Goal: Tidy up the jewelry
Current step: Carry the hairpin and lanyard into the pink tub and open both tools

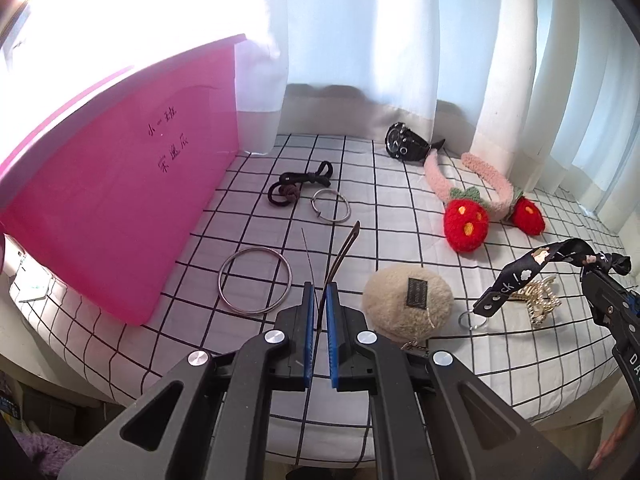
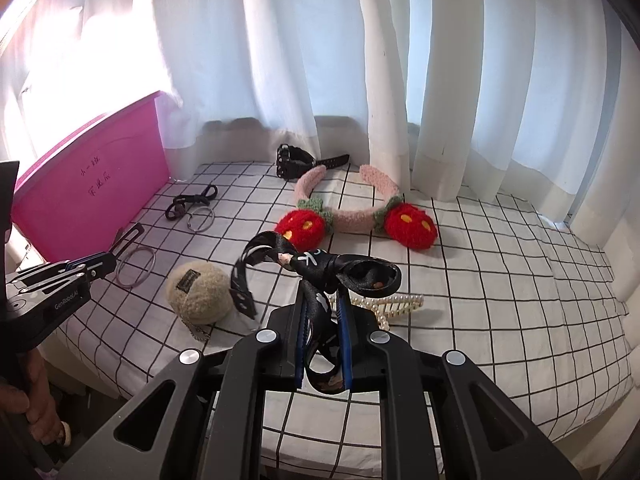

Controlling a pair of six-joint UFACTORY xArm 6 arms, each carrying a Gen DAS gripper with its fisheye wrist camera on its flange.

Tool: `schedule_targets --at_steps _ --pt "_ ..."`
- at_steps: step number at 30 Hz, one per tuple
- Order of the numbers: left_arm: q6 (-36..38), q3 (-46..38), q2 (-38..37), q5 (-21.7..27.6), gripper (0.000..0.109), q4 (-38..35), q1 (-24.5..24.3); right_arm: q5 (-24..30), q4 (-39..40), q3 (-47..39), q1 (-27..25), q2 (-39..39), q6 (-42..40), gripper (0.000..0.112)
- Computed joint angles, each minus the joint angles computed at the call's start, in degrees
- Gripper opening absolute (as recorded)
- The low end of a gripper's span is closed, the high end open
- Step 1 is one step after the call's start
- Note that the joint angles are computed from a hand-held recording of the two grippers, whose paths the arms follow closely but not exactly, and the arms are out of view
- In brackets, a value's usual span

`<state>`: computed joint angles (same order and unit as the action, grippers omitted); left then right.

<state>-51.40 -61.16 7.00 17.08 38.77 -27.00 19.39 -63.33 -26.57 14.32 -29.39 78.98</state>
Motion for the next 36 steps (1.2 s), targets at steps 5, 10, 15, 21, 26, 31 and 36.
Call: schedule_targets --at_steps 5,10,15,21,26,31,36 --pt "-1.3 0.1 -4.6 2.7 0.006 -0.3 -0.9 -2.6 3.5 -1.6 -1.1 -3.3 -6.6 0.013" --pt "-6.7 -0.2 -9.5 6.1 0.006 4.0 -1.0 -8.6 8.8 -5.4 -2.4 -2.9 -14.7 0.013" --pt "-9.6 -1.7 -13.7 11.3 0.006 7.2 -0.7 -15.9 16.0 -11.6 -2.0 2.2 -23.4 0.013" --pt "-7.2 -4.5 -15.7 15.6 0.006 5.0 3.4 -20.6 35.2 -22.0 4.0 11.9 -42.6 0.013" --pt "-3.6 -6.5 -15.2 15.2 0.006 2.8 9.3 -20.9 58.5 -34.2 10.5 22.8 -65.0 0.013" --pt "1.9 -9.6 -12.1 13.4 0.006 -2.5 15.6 -16.1 68.4 -50.7 14.5 35.3 -76.0 0.013" --pt "7.0 -13.6 -7.5 13.4 0.006 -7.7 19.4 -5.8 74.6 -69.8 16.4 48.5 -82.8 0.013"
